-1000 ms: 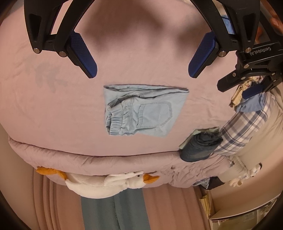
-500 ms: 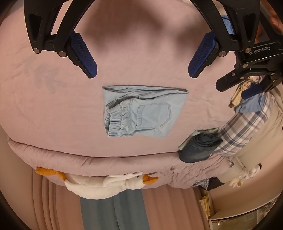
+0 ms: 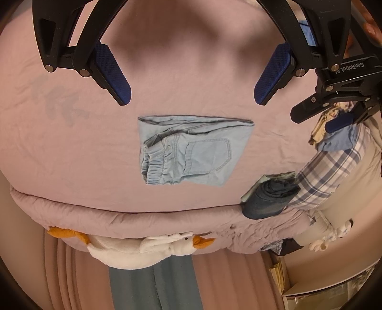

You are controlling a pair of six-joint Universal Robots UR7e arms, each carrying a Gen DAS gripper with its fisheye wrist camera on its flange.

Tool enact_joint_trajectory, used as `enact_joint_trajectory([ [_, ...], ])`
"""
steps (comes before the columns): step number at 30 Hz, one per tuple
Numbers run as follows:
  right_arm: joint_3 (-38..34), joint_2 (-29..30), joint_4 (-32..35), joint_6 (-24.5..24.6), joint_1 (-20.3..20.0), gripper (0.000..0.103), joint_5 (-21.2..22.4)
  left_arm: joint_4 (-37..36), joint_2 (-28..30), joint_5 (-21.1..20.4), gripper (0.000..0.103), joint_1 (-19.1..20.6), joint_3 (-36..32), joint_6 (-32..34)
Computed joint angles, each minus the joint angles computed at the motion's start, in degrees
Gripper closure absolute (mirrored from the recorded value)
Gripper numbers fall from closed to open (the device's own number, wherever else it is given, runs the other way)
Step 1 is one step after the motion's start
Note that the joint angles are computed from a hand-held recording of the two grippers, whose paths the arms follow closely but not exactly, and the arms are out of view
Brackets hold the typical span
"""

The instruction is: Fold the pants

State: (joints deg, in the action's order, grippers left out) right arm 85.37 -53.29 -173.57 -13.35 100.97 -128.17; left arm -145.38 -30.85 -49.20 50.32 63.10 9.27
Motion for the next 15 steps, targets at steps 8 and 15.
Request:
enact_joint_trajectory([
  [8,0.3,-0.1,0.0,0.3,0.0,0.001,0.2,0.1,-0.2,-0.3,0.001,0.0,0.2,0.1],
  [15,0.7,-0.6,0.2,-0.1,-0.1,0.001,0.4,0.8,-0.5,-1.1,0.001,0.2,0.2,-0.2],
])
